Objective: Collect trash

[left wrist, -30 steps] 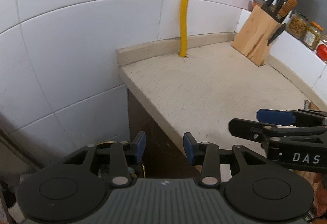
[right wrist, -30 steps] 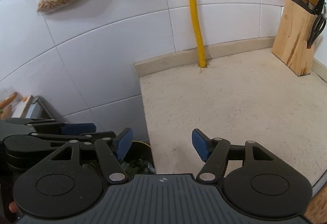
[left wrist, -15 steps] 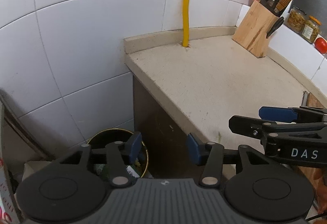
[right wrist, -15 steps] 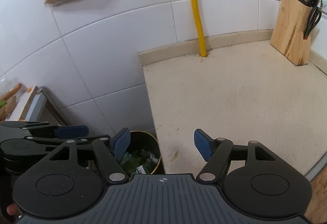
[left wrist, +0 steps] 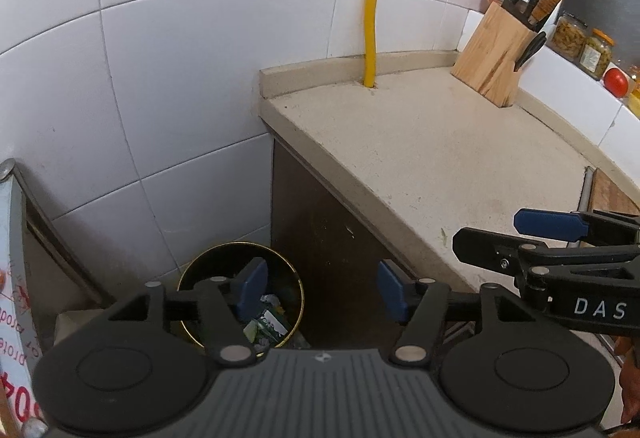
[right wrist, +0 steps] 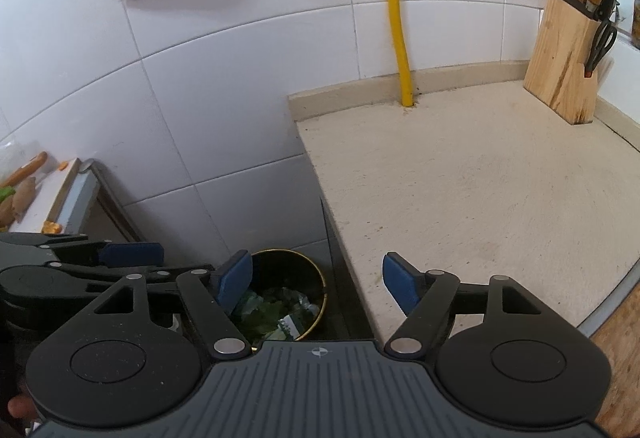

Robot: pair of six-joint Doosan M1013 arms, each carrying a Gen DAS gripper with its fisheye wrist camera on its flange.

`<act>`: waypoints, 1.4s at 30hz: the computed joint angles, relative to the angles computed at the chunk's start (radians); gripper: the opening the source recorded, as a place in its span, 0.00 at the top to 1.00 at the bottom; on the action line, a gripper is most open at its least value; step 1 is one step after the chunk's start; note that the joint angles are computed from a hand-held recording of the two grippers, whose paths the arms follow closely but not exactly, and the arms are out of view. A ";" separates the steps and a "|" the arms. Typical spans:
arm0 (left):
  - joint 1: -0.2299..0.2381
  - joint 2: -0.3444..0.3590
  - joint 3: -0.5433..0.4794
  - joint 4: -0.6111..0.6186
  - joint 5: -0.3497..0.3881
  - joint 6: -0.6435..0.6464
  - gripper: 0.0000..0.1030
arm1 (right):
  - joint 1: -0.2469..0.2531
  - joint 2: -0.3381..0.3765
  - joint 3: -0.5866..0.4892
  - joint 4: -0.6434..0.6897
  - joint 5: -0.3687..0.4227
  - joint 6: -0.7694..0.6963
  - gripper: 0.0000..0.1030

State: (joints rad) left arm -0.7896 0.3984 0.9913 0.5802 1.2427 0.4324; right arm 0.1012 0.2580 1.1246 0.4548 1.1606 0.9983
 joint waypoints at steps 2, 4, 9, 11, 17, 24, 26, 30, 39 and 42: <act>-0.001 -0.008 0.012 0.001 -0.007 -0.004 0.46 | 0.003 -0.006 0.008 -0.001 -0.009 0.005 0.24; -0.001 -0.015 0.024 -0.005 -0.013 -0.013 0.46 | 0.006 -0.013 0.016 -0.005 -0.018 0.007 0.24; -0.004 -0.032 0.053 -0.008 -0.023 -0.042 0.45 | 0.012 -0.020 0.026 -0.012 -0.024 0.008 0.23; -0.006 -0.036 0.059 -0.004 -0.019 -0.048 0.45 | 0.013 -0.021 0.029 -0.010 -0.022 0.004 0.23; -0.008 -0.049 0.080 0.002 -0.012 -0.080 0.43 | 0.019 -0.026 0.043 -0.021 -0.024 0.007 0.22; -0.008 -0.060 0.099 0.015 -0.023 -0.118 0.35 | 0.027 -0.029 0.047 -0.029 -0.022 0.001 0.22; -0.008 -0.059 0.098 0.018 -0.020 -0.124 0.33 | 0.030 -0.028 0.047 -0.036 -0.020 0.004 0.22; -0.009 -0.059 0.102 0.020 -0.021 -0.139 0.31 | 0.032 -0.029 0.047 -0.044 -0.020 0.007 0.21; -0.013 -0.058 0.099 0.038 -0.010 -0.153 0.28 | 0.034 -0.028 0.046 -0.043 -0.021 0.005 0.21; -0.015 -0.058 0.099 0.047 -0.004 -0.159 0.28 | 0.035 -0.029 0.047 -0.043 -0.021 0.004 0.21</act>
